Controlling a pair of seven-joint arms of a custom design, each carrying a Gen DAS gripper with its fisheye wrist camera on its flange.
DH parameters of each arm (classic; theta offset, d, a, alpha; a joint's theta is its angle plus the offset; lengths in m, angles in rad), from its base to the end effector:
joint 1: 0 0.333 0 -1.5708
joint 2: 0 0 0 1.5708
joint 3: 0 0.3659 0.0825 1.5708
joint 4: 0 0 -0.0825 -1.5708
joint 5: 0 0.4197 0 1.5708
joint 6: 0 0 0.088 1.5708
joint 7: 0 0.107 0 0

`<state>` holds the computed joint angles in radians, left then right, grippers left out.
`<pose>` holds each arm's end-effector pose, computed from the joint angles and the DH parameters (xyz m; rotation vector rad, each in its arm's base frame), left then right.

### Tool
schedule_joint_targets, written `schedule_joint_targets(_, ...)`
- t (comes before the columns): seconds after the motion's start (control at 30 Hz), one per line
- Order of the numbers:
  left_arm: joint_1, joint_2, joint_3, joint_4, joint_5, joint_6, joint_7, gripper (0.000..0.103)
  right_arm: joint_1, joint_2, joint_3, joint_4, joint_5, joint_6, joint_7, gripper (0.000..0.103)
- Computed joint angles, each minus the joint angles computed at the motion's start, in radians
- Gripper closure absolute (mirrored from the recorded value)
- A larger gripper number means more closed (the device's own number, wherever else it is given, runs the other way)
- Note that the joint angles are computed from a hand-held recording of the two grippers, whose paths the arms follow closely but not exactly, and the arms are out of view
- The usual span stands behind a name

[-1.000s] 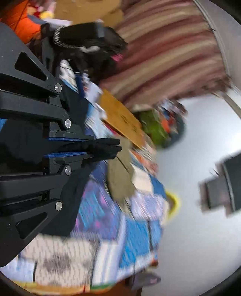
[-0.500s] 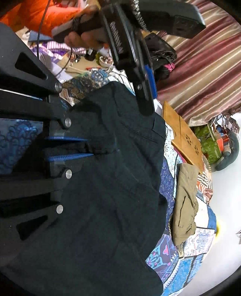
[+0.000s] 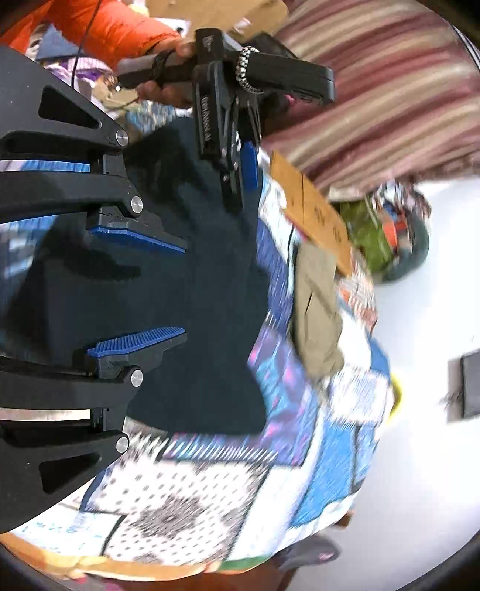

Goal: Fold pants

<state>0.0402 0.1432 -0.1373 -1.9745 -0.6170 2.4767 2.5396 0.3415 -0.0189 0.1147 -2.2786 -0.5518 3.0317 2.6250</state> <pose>0.6522 -0.0581 0.4666 -1.2905 2.5589 -0.8377 0.5054 0.2925 0.4732 -1.6226 1.7438 -0.3650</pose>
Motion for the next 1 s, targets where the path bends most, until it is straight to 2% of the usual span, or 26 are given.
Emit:
schedule_joint_targets(0.13,-0.033,0.082,0.002,0.069,0.125,-0.024,-0.095,0.041,-0.019,-0.014,-0.011,-0.048,-0.014,-0.009,0.031,0.066)
schedule_joint_targets(0.23,-0.044,0.141,0.002,0.124,0.192,-0.065,-0.168,0.041,-0.021,-0.014,-0.015,-0.083,0.040,-0.005,-0.020,0.066)
schedule_joint_targets(0.3,-0.040,0.166,-0.005,0.153,0.205,-0.100,-0.192,0.041,-0.026,-0.012,-0.013,-0.092,0.039,0.011,-0.019,0.066)
schedule_joint_targets(0.37,-0.033,0.179,-0.015,0.167,0.197,-0.107,-0.193,0.041,-0.044,-0.015,-0.008,-0.105,-0.038,0.045,0.047,0.065)
schedule_joint_targets(0.4,-0.031,0.180,-0.020,0.170,0.192,-0.102,-0.191,0.048,-0.045,-0.014,-0.008,-0.105,-0.042,0.047,0.045,0.065)
schedule_joint_targets(0.47,-0.030,0.171,-0.027,0.162,0.180,-0.078,-0.187,0.062,-0.042,-0.016,-0.007,-0.104,-0.030,0.046,0.027,0.065)
schedule_joint_targets(0.5,-0.041,0.157,-0.023,0.139,0.194,-0.024,-0.198,0.078,-0.043,-0.019,-0.008,-0.112,-0.030,0.053,0.027,0.065)
schedule_joint_targets(0.53,-0.043,0.145,-0.023,0.122,0.197,0.014,-0.195,0.081,-0.044,-0.018,-0.008,-0.113,-0.024,0.058,0.021,0.065)
schedule_joint_targets(0.6,-0.029,0.130,-0.034,0.112,0.161,0.029,-0.171,0.087,-0.045,-0.019,-0.007,-0.117,-0.013,0.064,0.013,0.065)
schedule_joint_targets(0.77,-0.029,0.091,-0.034,0.061,0.136,0.141,-0.128,0.088,-0.056,-0.019,0.003,-0.112,-0.061,0.051,0.054,0.065)
schedule_joint_targets(0.83,-0.031,0.109,-0.025,0.085,0.155,0.110,-0.149,0.086,-0.056,-0.019,0.003,-0.110,-0.072,0.047,0.065,0.065)
schedule_joint_targets(0.93,-0.060,0.144,0.011,0.116,0.269,0.083,-0.266,0.081,-0.049,-0.020,0.000,-0.107,-0.062,0.035,0.059,0.065)
schedule_joint_targets(1.0,-0.099,0.126,0.047,0.070,0.396,0.189,-0.364,0.081,-0.038,-0.029,-0.003,-0.109,-0.007,0.016,0.019,0.065)
